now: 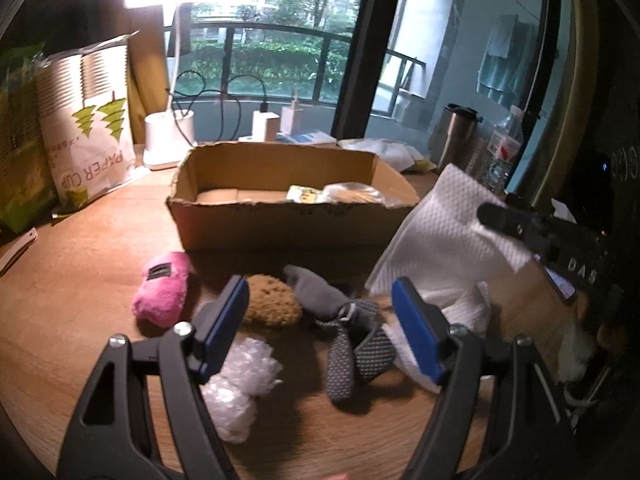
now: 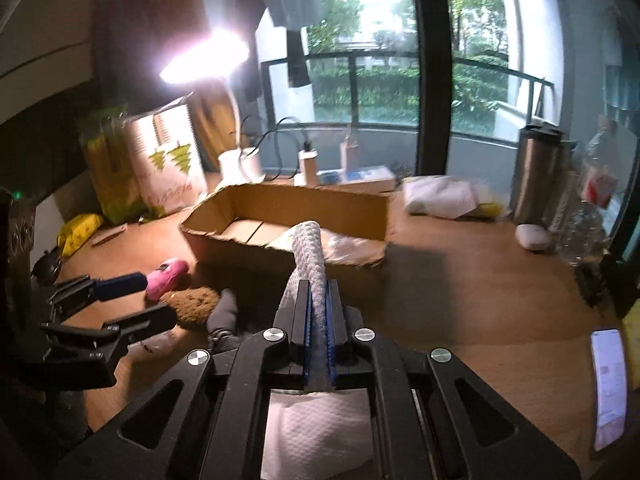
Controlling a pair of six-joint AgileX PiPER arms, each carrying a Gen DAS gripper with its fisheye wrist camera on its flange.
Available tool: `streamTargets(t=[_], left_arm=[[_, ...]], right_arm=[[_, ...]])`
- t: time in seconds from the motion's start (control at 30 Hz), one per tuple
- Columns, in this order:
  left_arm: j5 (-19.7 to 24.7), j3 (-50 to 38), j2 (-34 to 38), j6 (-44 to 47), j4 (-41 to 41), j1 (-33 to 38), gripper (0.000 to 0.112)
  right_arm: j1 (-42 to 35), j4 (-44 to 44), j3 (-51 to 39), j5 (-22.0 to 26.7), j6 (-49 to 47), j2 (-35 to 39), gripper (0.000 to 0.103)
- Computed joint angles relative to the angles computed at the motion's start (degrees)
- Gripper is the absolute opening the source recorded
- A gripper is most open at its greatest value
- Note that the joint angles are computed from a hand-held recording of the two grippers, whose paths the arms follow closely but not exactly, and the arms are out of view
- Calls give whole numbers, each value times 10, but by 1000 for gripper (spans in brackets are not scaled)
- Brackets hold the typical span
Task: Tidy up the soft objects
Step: 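Grasp the white waffle towel edge with the right gripper and lift, then grasp the second white towel with the left gripper while the right gripper holds its towel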
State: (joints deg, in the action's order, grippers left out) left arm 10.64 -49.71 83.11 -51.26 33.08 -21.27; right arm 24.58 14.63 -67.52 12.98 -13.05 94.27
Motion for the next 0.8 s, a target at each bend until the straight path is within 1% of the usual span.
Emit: streamTargets(t=[0.1, 0.23, 0.4, 0.5, 0.6, 0.7, 0.73, 0.8], left_arm=[[11, -11, 8, -21, 22, -18, 75], [26, -29, 24, -41, 41, -40, 75], [40, -56, 48, -50, 52, -74, 75], [49, -75, 65, -52, 54, -98, 75], [55, -93, 83, -35, 39, -117, 75], [62, -114, 106, -3, 7, -131, 75], [66, -122, 114, 11, -7, -135, 75], [74, -137, 130, 36, -32, -144, 75]], right_arm=[[-20, 13, 11, -2, -13, -8, 7], [-59, 103, 43, -9, -101, -28, 7], [-99, 163, 81, -23, -163, -52, 7], [-120, 206, 98, -23, -209, -61, 7], [-142, 279, 119, -23, -286, -71, 7], [-160, 341, 134, -17, -350, -74, 7], [-165, 356, 137, -14, -367, -73, 7], [-164, 351, 138, -15, -365, -64, 7]])
